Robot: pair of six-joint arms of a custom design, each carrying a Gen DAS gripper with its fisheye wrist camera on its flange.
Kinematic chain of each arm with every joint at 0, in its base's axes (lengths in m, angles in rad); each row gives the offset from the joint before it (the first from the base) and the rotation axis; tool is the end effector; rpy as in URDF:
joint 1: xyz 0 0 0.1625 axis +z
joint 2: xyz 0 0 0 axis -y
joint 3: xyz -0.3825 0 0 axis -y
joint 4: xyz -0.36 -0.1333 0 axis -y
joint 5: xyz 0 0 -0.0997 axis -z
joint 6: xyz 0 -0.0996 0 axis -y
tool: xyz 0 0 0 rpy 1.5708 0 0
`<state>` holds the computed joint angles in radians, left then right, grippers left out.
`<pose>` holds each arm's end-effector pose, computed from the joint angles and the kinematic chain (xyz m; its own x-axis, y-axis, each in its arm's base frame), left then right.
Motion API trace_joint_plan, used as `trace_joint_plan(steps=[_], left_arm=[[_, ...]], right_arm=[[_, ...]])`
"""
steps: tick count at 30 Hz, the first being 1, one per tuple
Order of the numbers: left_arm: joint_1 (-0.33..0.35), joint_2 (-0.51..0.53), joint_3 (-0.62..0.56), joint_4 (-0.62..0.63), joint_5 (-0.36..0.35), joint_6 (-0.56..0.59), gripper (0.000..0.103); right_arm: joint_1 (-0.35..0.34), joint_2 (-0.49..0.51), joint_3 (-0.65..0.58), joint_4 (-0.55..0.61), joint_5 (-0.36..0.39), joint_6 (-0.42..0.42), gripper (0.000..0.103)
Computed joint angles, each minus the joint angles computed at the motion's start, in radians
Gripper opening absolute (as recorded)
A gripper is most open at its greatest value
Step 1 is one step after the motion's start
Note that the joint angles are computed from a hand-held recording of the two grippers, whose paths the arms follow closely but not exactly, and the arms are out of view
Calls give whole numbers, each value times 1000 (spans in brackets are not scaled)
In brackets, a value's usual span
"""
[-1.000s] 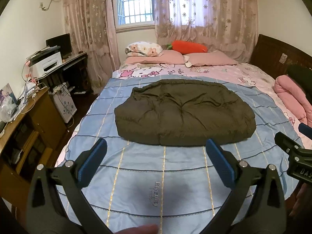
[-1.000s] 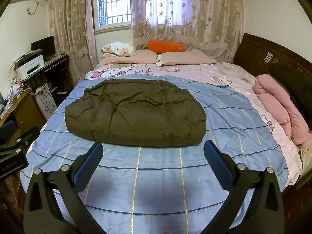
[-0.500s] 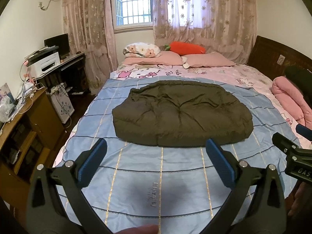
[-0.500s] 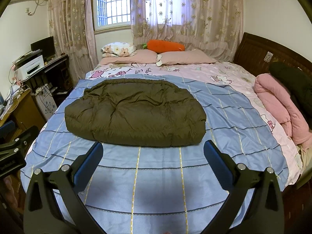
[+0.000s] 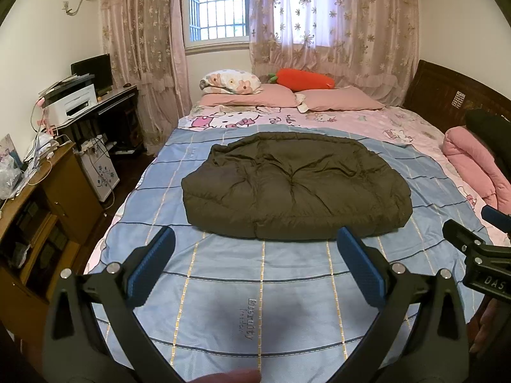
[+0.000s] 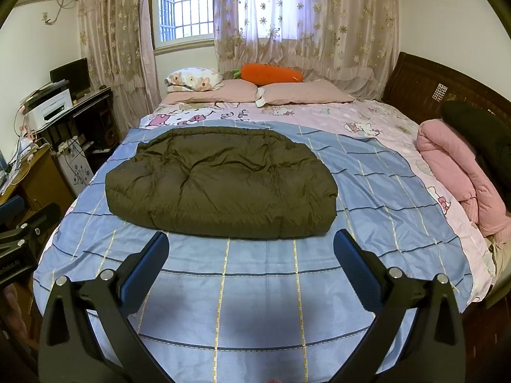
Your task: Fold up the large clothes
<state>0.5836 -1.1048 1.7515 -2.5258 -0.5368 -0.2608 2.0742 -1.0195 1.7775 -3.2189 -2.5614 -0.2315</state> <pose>-0.3547 -0.4965 0.2690 -0.6875 0.1381 -0.7129 0.6395 0.5803 -0.5043 0.3173 -0.4725 0.2840 -0.7029 0.1703 0.6906 -0.4776 0.6065 -0.6356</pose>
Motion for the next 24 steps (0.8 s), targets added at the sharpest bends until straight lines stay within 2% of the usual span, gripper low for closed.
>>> trace_joint_plan(steps=[16,24], left_arm=[[0,0,0,-1,0,2,101],[-4,8,4,-46,-17,36,101]], right_arm=[[2,-4,1,9,-1,5,102],[3,-5,-1,13,-2,7,102]])
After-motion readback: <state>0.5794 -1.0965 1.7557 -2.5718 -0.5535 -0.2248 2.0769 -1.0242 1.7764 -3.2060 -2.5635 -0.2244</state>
